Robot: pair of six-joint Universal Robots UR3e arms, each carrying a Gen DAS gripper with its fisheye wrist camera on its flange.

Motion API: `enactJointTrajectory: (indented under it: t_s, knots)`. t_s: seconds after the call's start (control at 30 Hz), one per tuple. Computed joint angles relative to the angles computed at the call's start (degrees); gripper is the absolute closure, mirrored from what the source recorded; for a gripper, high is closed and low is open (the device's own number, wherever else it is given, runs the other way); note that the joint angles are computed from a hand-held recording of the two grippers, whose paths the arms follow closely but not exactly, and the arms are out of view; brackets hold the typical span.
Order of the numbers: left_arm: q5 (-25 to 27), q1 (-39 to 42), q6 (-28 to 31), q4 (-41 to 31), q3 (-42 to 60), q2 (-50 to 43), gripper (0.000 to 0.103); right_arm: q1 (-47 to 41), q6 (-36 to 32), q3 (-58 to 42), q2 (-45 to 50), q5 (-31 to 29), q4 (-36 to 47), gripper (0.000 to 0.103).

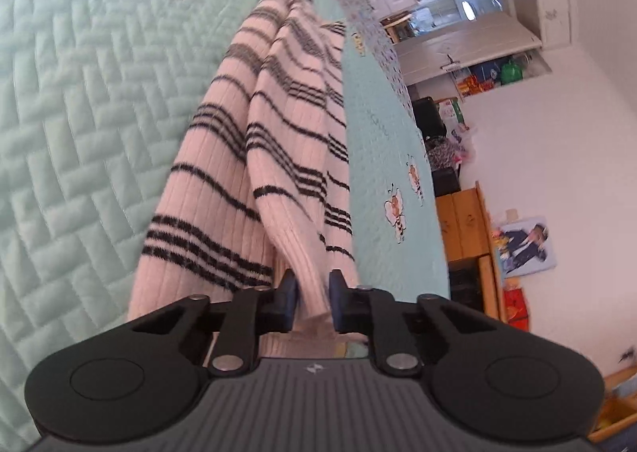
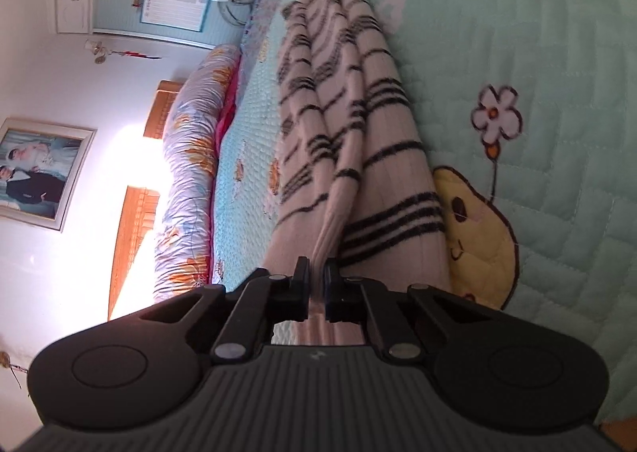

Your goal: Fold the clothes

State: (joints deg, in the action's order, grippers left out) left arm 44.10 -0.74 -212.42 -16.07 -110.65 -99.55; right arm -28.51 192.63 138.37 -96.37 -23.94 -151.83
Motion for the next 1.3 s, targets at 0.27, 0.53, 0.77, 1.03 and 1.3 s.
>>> enactJointTrajectory:
  t_s: [0.27,0.53,0.77,1.03,1.3]
  knots:
    - [4.2,-1.8,0.7,-4.7,3.7,-2.6,0.092,-0.3,1.5,0.4,-0.6,-3.4,-0.4,0.082]
    - [4.8,-2.8,-2.0,0.9,4.1,-5.9,0.099,3.4,3.7,-1.6,6.9,-4.9,-8.1,0.099]
    - [7.7,-0.8,1.1,-0.7,0.5,3.4,0.1,0.6,0.0,-2.5,-4.4,-3.8,2.1,0.1]
    - [0.0,0.4,-3.0,4.7,-4.4,-2.1,0.1,-1.3,1.7,3.4,3.3,-4.5,-1.6,0.1]
    - [-2.5,3.0,-13.8,19.0,-8.8,-4.3,0.099,-4.6,3.8,6.5,0.7,1.4,-2.4,0.1]
